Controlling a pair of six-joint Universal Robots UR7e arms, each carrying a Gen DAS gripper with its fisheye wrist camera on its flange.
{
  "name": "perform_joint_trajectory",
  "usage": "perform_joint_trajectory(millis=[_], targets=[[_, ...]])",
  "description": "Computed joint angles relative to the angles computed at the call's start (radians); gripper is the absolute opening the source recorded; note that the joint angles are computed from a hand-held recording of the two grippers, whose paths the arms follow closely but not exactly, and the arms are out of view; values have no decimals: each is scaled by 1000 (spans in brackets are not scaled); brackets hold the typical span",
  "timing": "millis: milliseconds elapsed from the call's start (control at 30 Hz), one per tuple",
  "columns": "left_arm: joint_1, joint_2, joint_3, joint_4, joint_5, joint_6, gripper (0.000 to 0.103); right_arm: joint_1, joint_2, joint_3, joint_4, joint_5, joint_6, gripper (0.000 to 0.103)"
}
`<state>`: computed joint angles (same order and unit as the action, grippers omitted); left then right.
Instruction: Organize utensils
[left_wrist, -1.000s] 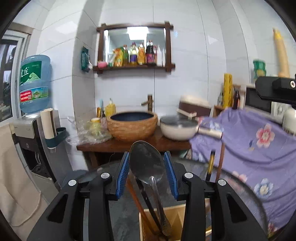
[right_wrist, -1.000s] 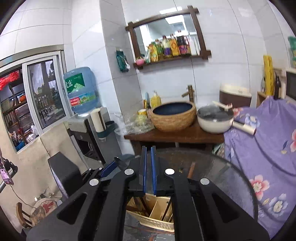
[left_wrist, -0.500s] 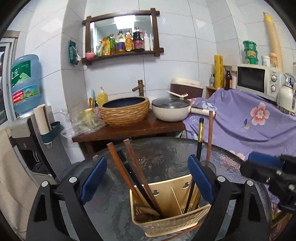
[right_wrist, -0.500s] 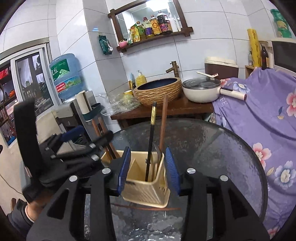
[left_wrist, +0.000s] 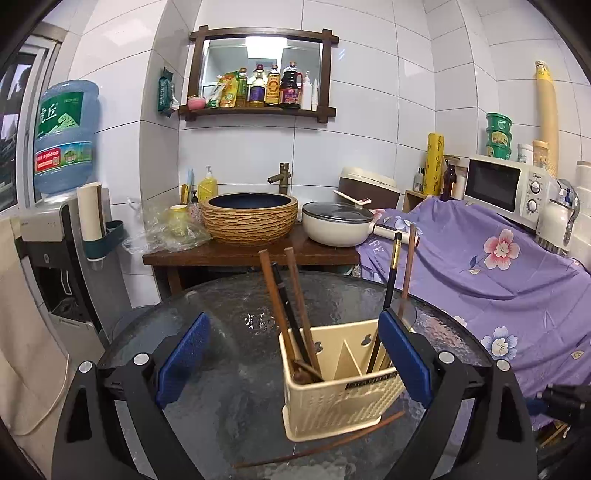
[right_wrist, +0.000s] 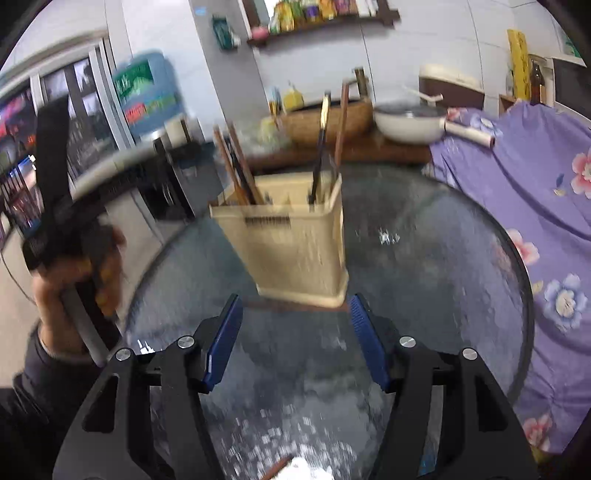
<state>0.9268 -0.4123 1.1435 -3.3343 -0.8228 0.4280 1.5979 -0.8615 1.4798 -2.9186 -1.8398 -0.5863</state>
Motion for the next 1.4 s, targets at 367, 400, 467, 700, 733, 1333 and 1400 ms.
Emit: perform_joint_trajectory(millis=[367, 400, 467, 700, 733, 1333, 1400], targets=[[8, -91, 219, -90, -34, -142, 90, -88, -17, 238, -156, -174, 58, 47], [5, -89, 230, -112, -34, -142, 90, -115, -6, 267, -261, -93, 19, 45], [-1, -92, 269, -127, -66, -155, 90, -155, 4, 308, -456, 82, -90, 44], [-4, -99, 313, 76, -112, -250, 90, -115, 52, 73, -174, -76, 153, 93], [-1, -102, 316, 109, -108, -278, 90, -112, 69, 37, -177, -92, 165, 97], [63, -53, 293, 411, 193, -492, 96, -71, 343, -340, -124, -343, 116, 98], [68, -48, 267, 473, 191, -508, 96, -72, 350, -358, -112, -341, 117, 98]])
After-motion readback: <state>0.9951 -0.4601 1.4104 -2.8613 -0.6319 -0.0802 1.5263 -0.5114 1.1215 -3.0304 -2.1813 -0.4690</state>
